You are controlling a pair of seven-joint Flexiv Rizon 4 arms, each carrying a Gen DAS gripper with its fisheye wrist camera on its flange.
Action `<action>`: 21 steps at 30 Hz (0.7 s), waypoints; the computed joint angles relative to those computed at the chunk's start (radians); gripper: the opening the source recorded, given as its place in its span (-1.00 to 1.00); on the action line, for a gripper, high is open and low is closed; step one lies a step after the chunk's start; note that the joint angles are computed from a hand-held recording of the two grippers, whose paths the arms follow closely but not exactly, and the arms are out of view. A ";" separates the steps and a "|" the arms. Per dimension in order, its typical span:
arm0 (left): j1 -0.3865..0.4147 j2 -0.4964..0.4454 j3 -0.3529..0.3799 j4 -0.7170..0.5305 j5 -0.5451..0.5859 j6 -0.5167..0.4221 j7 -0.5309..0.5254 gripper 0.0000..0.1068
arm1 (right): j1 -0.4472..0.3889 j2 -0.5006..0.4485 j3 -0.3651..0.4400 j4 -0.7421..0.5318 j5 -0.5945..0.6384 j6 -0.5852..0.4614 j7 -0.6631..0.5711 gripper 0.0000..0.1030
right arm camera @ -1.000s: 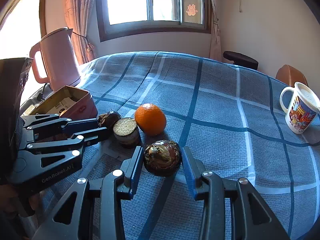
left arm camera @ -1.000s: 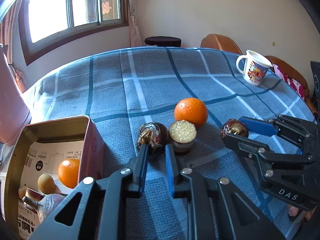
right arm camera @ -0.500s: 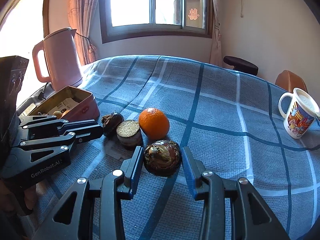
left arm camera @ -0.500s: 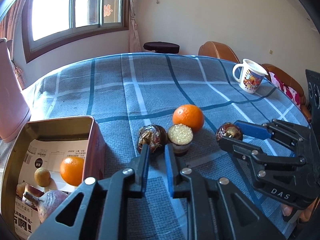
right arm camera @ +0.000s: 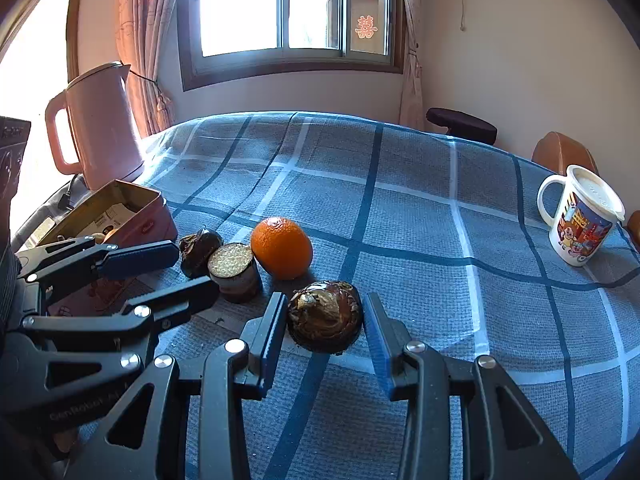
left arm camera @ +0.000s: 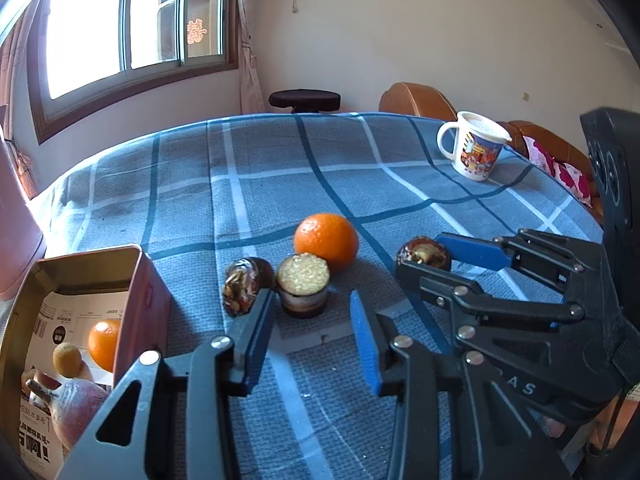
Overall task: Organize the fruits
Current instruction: 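Grasp the brown round fruit with the right gripper while the left gripper reaches the cut fruit piece, then grasp and lift the cut fruit piece with the left gripper while the right gripper holds the brown fruit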
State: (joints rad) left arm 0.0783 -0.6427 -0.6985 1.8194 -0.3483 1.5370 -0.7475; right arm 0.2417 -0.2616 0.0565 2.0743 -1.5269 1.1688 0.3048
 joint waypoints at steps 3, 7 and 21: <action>-0.056 -0.002 0.065 -0.038 0.002 -0.018 -0.013 -0.33 | -0.012 0.004 -0.004 0.005 -0.024 0.024 0.034 -0.20; -0.107 -0.007 0.125 -0.095 0.006 -0.052 -0.004 -0.25 | -0.013 0.003 0.001 0.003 -0.028 0.016 0.032 -0.20; -0.216 -0.011 0.248 -0.181 -0.091 -0.204 0.140 -0.19 | -0.020 0.008 0.006 0.006 -0.026 0.013 0.050 -0.20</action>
